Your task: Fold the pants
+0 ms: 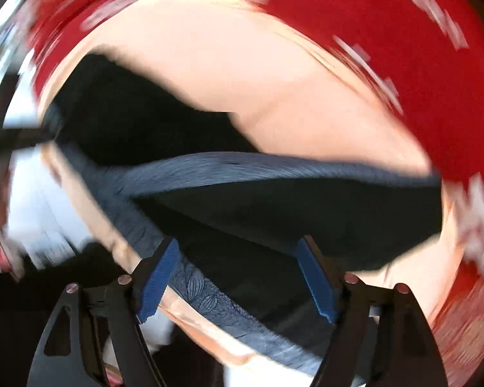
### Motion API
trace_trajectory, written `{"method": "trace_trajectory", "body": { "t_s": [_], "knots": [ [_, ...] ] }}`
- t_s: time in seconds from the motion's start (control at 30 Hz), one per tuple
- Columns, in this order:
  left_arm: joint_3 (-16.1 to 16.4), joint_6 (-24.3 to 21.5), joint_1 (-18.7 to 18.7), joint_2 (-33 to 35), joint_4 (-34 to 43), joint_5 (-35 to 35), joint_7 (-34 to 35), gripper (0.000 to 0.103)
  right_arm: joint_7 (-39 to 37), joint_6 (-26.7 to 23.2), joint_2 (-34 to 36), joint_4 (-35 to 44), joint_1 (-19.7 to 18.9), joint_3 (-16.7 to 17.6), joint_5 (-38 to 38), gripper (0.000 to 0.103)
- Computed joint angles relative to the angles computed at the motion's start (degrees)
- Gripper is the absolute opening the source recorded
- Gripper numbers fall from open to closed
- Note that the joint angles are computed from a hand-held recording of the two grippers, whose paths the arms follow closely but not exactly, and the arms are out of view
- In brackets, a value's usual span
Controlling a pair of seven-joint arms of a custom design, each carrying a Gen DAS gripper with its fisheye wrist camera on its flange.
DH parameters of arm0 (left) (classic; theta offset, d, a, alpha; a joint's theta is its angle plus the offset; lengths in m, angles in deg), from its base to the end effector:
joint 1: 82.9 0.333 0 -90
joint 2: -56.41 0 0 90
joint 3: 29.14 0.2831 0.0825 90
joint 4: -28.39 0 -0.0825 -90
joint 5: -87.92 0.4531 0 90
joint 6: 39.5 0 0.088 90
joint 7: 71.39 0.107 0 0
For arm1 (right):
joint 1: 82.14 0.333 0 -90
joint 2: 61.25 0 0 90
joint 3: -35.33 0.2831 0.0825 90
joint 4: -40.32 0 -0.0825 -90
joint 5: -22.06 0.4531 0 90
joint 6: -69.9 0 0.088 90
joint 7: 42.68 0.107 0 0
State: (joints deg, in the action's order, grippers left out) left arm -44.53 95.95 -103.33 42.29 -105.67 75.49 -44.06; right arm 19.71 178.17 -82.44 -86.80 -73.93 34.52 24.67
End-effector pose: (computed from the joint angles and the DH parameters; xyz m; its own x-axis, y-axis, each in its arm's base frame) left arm 0.4520 -0.3286 0.3887 0.5426 -0.7913 0.2818 -0.8233 -0.5676 -0.0083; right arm 0.5205 0.0708 0.4785 0.5638 -0.8255 -0.0246 -0.8252 -0.5618 -0.0585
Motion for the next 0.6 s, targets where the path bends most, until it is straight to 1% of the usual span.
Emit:
{"method": "trace_trajectory", "body": {
  "t_s": [0.03,0.1,0.13,0.17,0.2,0.23,0.27,0.3,0.33,0.37,0.47,0.57,0.6],
  "knots": [
    [0.3,-0.9,-0.2,2.3,2.8,0.1,2.9,0.018,4.5,-1.8,3.3,3.4,-1.2,-0.8,1.7,0.079],
    [0.4,-3.2,-0.5,7.9,9.6,0.6,9.8,0.018,13.0,-3.5,8.1,8.1,-2.9,-1.7,4.5,0.079],
    [0.3,-3.7,-0.4,10.1,12.2,0.5,12.5,0.018,18.6,-4.1,11.2,11.1,-3.8,-2.1,5.6,0.079],
    [0.2,-4.4,-0.3,12.9,15.2,0.1,15.8,0.019,23.4,-4.3,13.8,13.4,-4.5,-2.3,6.7,0.079],
    [0.0,-5.6,-0.2,15.5,18.1,-0.4,18.5,0.022,28.1,-4.0,16.1,15.2,-5.0,-2.5,7.7,0.080],
    [-0.2,-6.9,-0.1,17.5,20.4,-0.4,19.9,0.043,31.4,-3.4,17.3,15.9,-5.2,-2.4,7.8,0.081],
    [-0.4,-8.6,0.1,19.4,22.7,0.1,21.2,0.058,35.0,-3.0,19.1,17.1,-5.4,-2.2,7.4,0.081],
    [-0.5,-9.7,0.0,20.3,24.0,1.7,21.6,0.076,38.5,-3.2,21.5,18.9,-5.3,-1.9,6.5,0.082],
    [-0.6,-10.1,-0.1,20.8,24.8,3.6,21.9,0.076,39.9,-3.5,23.4,20.4,-5.1,-1.7,5.8,0.082],
    [-0.8,-10.3,0.0,21.1,25.4,3.5,23.9,0.076,40.8,-3.7,25.6,22.2,-4.9,-1.4,4.8,0.082],
    [-1.0,-12.4,0.8,22.6,27.6,1.4,29.3,0.076,44.4,-5.3,31.7,27.3,-3.1,-0.7,-1.7,0.082],
    [-1.1,-14.4,1.3,23.7,28.9,-0.2,32.5,0.076,46.4,-7.5,36.3,30.2,-2.0,-0.5,-3.9,0.082],
    [-1.2,-15.1,1.2,24.2,29.6,-0.3,33.1,0.076,46.5,-8.1,36.7,30.0,-1.8,-0.5,-4.4,0.068]
  ]
}}
